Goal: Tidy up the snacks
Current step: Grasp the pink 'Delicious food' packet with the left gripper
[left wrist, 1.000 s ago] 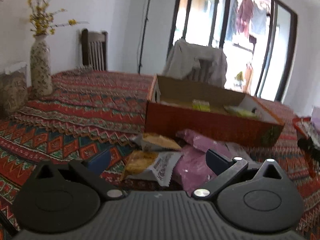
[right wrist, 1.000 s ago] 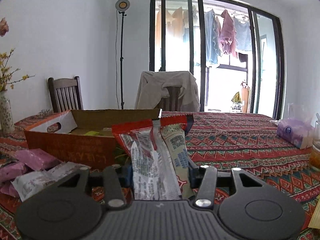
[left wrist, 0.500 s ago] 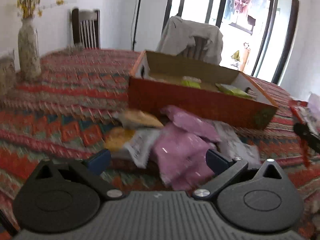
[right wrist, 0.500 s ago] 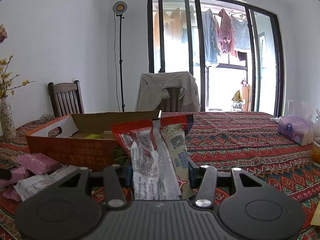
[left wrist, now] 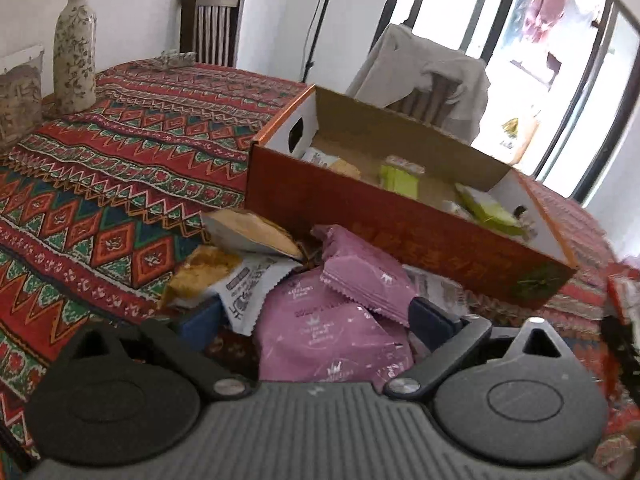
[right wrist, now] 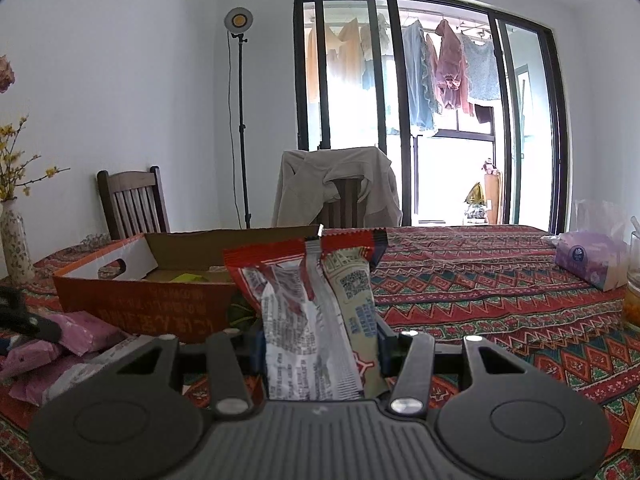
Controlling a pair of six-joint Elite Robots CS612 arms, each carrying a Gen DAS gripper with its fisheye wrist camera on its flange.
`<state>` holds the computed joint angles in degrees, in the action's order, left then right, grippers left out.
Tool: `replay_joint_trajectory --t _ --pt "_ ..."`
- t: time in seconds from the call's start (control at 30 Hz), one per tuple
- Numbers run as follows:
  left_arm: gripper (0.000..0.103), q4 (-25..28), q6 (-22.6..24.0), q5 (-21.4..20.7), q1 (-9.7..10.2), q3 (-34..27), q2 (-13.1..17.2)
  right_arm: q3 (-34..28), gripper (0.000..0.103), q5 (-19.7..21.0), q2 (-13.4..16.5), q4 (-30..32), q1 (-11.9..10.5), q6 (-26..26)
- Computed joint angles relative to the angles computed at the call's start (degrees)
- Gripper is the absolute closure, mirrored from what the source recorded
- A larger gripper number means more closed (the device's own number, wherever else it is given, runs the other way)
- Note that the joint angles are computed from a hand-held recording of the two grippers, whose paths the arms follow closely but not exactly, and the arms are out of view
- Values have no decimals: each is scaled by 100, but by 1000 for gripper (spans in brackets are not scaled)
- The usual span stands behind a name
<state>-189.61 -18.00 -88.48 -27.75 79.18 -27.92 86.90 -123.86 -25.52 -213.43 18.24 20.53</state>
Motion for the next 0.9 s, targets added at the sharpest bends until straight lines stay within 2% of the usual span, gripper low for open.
replay_joint_trajectory --t 0.07,0.23,0.7,0.9 --pt "14 123 67 165 -41 -29 11 13 54 20 -3 -27 -7 17" --pt "33 -132 358 107 -32 98 16 34 54 91 -6 -84 -28 64" --pt "38 -1090 989 -480 159 595 -7 28 54 75 8 -164 -24 41" --pt "38 -948 1100 -621 163 644 -36 2 54 19 5 -64 -6 24"
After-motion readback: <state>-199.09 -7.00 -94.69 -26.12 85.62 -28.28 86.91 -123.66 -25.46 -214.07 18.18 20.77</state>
